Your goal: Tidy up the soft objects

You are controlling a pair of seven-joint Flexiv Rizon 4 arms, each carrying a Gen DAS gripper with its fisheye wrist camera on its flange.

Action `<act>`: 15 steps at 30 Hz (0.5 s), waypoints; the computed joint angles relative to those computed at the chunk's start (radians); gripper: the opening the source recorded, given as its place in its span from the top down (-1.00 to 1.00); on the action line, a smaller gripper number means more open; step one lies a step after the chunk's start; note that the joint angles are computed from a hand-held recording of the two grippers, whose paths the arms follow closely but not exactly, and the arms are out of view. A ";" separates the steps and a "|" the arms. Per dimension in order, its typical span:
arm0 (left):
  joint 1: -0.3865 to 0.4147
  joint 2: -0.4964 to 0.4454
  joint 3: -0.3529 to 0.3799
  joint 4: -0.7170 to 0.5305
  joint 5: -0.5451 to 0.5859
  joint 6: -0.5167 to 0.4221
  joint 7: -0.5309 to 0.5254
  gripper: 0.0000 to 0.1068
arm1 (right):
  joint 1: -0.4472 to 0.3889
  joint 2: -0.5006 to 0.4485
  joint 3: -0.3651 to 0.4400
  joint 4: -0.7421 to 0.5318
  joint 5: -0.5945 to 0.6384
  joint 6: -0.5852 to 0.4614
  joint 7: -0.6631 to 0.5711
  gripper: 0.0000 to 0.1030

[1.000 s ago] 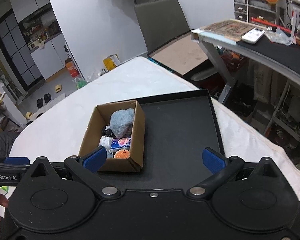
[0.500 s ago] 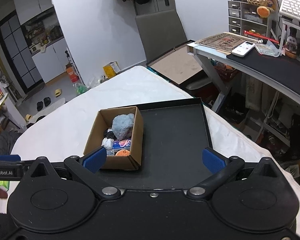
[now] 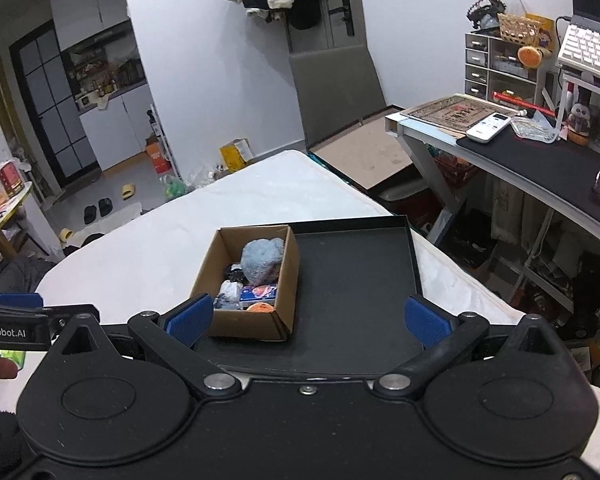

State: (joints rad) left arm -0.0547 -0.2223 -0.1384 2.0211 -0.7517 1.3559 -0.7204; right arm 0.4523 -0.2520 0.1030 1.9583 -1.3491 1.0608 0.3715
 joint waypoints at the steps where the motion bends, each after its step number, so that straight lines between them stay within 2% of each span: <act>1: 0.001 0.006 -0.004 0.008 -0.009 0.004 0.010 -0.92 | 0.001 0.002 0.001 0.001 -0.004 0.000 -0.002 -1.00; 7: -0.004 0.021 -0.010 0.027 -0.052 0.014 0.048 -0.92 | -0.003 0.012 0.002 0.004 -0.049 0.012 0.032 -1.00; 15: -0.014 0.030 -0.003 0.037 -0.075 0.011 0.074 -0.92 | 0.003 0.013 0.010 0.004 -0.049 -0.023 0.039 -1.00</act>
